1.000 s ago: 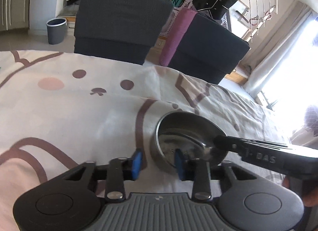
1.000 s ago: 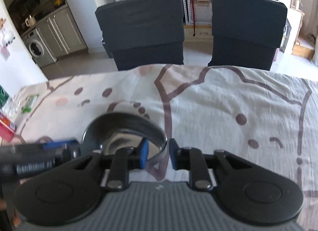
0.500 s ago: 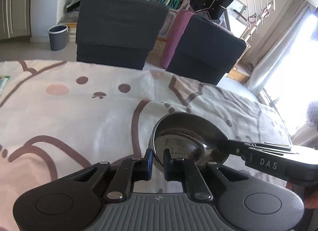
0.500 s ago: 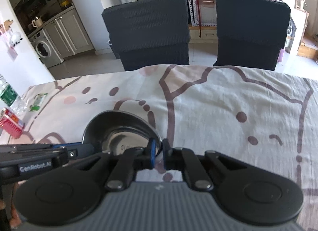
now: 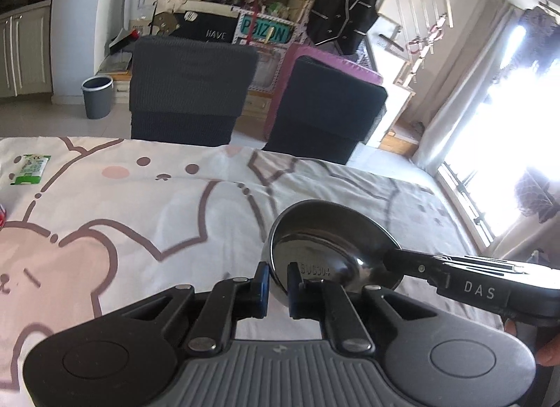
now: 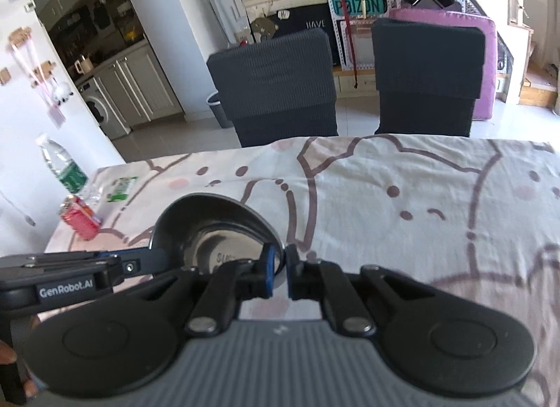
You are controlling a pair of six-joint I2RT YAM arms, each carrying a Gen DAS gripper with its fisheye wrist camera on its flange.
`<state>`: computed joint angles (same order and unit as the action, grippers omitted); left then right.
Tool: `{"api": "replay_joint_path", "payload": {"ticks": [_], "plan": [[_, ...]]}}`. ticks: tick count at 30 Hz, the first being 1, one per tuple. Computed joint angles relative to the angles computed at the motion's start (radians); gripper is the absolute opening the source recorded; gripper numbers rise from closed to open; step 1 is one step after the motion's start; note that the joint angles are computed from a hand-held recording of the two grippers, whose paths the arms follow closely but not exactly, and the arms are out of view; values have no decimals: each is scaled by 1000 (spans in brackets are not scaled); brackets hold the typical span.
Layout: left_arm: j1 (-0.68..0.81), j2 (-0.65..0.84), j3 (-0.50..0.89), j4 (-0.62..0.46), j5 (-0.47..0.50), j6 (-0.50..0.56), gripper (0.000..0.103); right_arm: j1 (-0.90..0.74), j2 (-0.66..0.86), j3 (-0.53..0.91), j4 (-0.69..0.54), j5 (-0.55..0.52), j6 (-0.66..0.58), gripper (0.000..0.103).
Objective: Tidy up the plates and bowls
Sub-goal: 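Carry the steel bowl with both tools over the steel tray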
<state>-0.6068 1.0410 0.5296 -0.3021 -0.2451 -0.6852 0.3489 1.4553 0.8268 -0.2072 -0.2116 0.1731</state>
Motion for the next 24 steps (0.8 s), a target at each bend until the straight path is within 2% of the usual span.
{"api": "replay_joint_path", "payload": {"ticks": [2, 6, 12, 17, 24], "plan": [[-109, -43, 18, -72, -75, -64, 11, -9, -91, -42, -42, -1, -3, 9], [-288, -91, 29, -149, -186, -184, 11, -41, -287, -122, -139, -7, -26, 9], [-519, -80, -2, -163, -292, -366, 11, -137, -557, -220, -316, -62, -67, 9], [-615, -28, -29, -103, -308, -450, 11, -251, -727, -281, -457, -132, -130, 8], [-617, 148, -17, 49, -235, -413, 12, -496, -817, -363, -551, -265, -285, 9]]}}
